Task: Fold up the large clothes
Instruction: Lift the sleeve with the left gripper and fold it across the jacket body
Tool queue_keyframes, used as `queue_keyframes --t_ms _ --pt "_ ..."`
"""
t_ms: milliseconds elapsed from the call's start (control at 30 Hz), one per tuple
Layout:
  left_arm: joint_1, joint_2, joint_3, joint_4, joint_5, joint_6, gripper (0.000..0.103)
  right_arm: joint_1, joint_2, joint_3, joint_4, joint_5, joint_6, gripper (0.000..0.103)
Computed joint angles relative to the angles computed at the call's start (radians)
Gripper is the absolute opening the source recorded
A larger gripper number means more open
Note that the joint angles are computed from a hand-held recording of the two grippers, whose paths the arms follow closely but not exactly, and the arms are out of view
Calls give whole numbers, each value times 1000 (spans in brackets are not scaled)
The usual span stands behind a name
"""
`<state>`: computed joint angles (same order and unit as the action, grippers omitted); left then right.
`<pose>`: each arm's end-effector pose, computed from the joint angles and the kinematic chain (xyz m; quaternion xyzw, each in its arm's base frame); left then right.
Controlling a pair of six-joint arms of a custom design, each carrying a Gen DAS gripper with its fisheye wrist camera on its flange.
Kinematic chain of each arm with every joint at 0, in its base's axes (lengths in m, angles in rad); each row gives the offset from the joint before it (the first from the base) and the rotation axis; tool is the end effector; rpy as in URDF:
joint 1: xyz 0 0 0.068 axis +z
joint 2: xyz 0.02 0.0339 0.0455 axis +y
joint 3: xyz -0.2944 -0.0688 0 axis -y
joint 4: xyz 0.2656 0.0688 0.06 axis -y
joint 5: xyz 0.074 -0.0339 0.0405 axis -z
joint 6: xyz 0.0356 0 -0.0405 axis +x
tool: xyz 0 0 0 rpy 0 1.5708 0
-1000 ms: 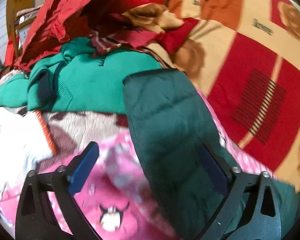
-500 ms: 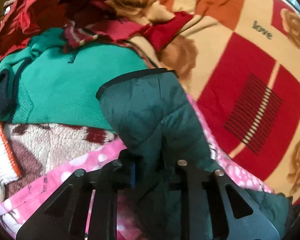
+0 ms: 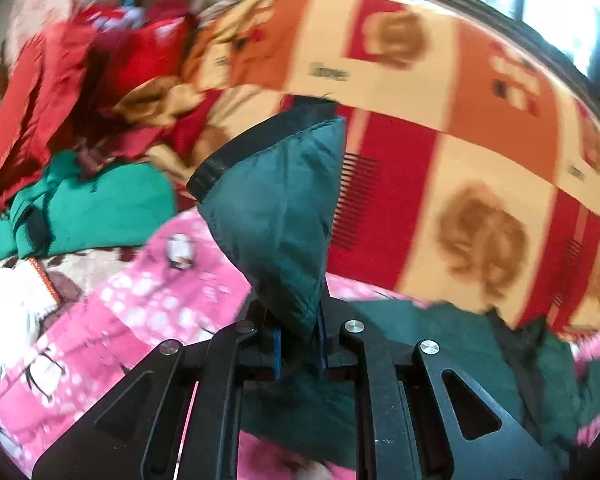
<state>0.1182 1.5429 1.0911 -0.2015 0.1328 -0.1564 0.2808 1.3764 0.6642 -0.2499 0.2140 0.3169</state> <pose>0.3617 0.0382 0.2794 -0.0933 0.8902 -0.0679 0.4406 0.2573 0.0663 0.1850 0.0491 0.9479 -0.0096 0.3147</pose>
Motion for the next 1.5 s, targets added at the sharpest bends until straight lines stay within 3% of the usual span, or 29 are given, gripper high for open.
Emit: queue_keyframes --t_ms 233,733,1500 --pt "-231 -109 -62 -65 -47 -13 11 -79 -118 -50 -53 -26 -13 103" --pt "-609 -16 -26 -111 -219 -87 11 -233 -251 -115 -109 -91 -69 103" --pt "-724 186 33 -128 -255 -127 12 -320 -214 -132 -93 -138 -113 103"
